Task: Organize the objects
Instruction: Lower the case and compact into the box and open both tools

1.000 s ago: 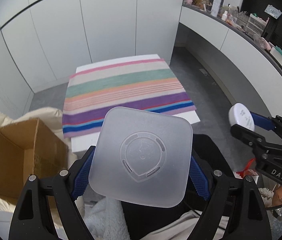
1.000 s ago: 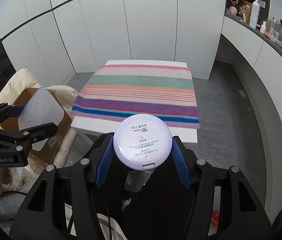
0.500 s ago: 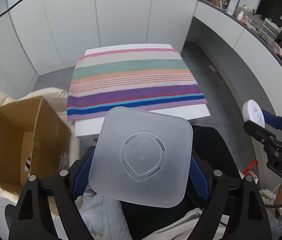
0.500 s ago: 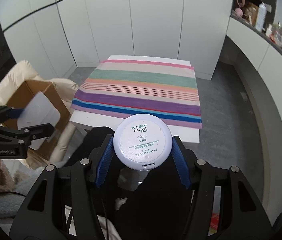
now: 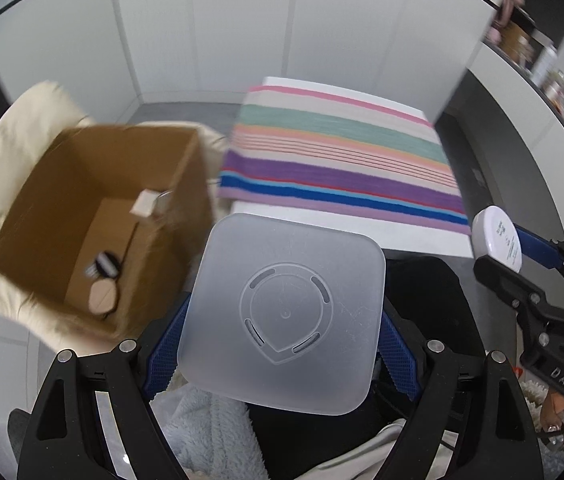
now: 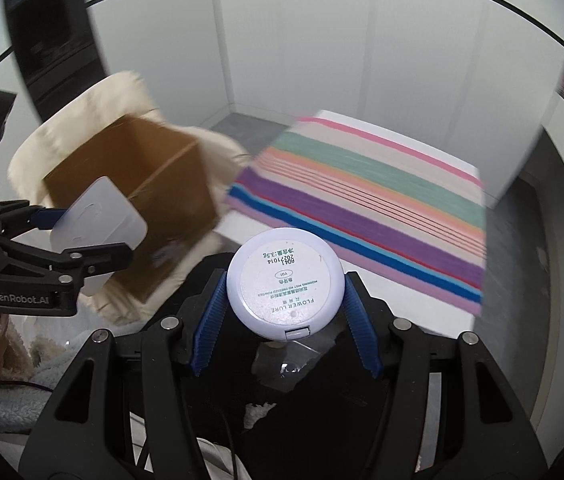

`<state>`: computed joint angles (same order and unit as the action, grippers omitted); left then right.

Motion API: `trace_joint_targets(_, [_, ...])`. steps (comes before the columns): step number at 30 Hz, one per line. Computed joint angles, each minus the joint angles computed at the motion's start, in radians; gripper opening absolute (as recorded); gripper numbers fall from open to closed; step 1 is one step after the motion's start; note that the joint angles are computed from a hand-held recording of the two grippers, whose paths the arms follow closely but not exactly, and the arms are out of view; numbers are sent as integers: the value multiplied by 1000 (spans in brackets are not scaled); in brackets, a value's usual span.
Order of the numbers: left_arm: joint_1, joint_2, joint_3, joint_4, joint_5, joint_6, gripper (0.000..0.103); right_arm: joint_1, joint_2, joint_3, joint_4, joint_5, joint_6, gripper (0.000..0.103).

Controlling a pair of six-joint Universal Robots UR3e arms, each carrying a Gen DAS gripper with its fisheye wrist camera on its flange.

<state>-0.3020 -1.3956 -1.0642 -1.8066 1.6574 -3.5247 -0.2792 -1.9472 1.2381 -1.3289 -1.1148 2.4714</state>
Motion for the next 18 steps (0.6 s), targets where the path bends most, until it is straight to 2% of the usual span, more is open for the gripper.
trace_joint_targets(7, [266,260,-184,-78,-40,84,86,384,172,-51,-185,-85,168,60])
trace_joint_targets(14, [601,442,-247,-169,-114,287,86,599,345,-176,-250,-124,231,60])
trace_joint_targets(18, [755,477,-261,-176,-155,406,86,667,441,-265,-276,-150,252,60])
